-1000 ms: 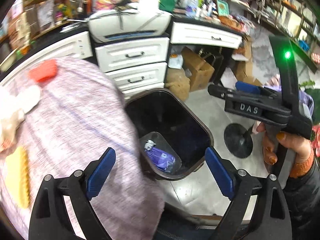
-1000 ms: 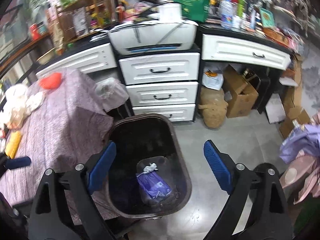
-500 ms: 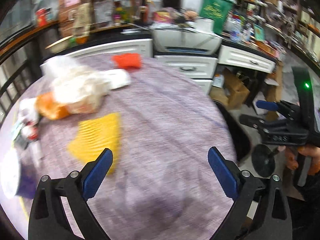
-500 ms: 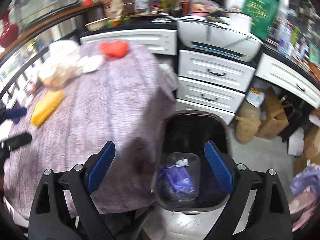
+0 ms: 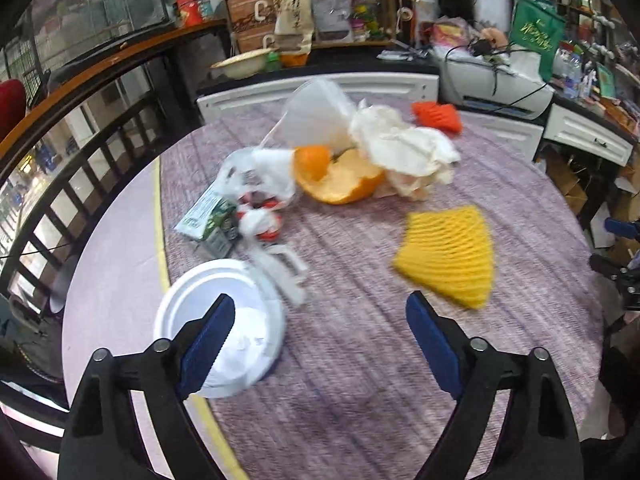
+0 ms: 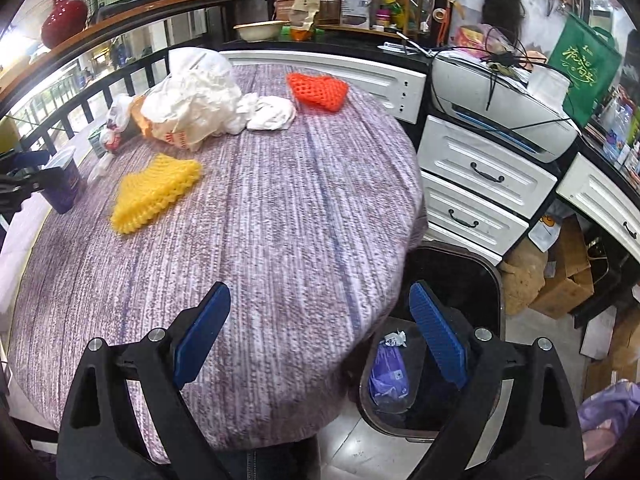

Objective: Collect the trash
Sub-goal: 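Return the left tool to the table and grasp the paper cup rim, then grasp the yellow foam net with the right tool while the left tool holds the cup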

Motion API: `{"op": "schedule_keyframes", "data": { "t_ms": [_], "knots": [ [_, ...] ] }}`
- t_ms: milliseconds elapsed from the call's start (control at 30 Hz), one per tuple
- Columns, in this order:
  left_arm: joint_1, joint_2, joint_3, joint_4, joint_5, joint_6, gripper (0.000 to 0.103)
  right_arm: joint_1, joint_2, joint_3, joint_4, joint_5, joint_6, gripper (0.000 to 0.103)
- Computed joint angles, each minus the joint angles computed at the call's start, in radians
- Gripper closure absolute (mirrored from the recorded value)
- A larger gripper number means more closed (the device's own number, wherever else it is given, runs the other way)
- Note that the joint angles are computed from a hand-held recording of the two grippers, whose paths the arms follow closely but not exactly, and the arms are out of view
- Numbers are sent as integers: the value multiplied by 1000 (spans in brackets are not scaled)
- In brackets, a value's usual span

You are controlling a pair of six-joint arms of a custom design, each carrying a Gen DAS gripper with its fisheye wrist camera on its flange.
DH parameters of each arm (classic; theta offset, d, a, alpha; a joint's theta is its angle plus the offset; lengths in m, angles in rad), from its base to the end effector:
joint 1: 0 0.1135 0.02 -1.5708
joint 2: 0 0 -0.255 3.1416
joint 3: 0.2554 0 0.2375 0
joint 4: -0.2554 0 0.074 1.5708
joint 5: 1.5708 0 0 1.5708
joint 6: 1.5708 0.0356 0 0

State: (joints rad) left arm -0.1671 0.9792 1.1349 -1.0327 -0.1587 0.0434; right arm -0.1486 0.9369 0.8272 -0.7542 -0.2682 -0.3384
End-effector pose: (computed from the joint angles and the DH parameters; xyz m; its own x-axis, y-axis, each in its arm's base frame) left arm 0.1639 -0.0219 0.3362 -0.7546 0.1707 -0.6336 0.0974 0.9840 0.1491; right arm 0.1738 -0.0165 0.2711 -0.7002 -0.2188 -0.6795 -0.2755 0.9610 -0.0255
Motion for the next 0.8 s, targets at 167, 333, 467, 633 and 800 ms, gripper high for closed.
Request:
{"op": "schedule_keyframes", "data": {
  "t_ms": [167, 333, 467, 633, 800],
  "knots": [
    [149, 78, -18, 7, 84, 85, 40, 43, -14, 11, -12, 18, 19, 13],
    [209, 99, -50, 20, 119, 101, 56, 95, -24, 19, -17, 33, 45, 13],
    [204, 60, -91, 49, 89, 103, 82, 174, -13, 23, -9, 63, 82, 13],
    [256, 12, -109, 52, 150, 84, 91, 297, 5, 30, 15, 116, 132, 13],
    [342, -43, -120, 37, 261, 76, 93, 420, 42, 41, 57, 161, 181, 13]
  ]
}}
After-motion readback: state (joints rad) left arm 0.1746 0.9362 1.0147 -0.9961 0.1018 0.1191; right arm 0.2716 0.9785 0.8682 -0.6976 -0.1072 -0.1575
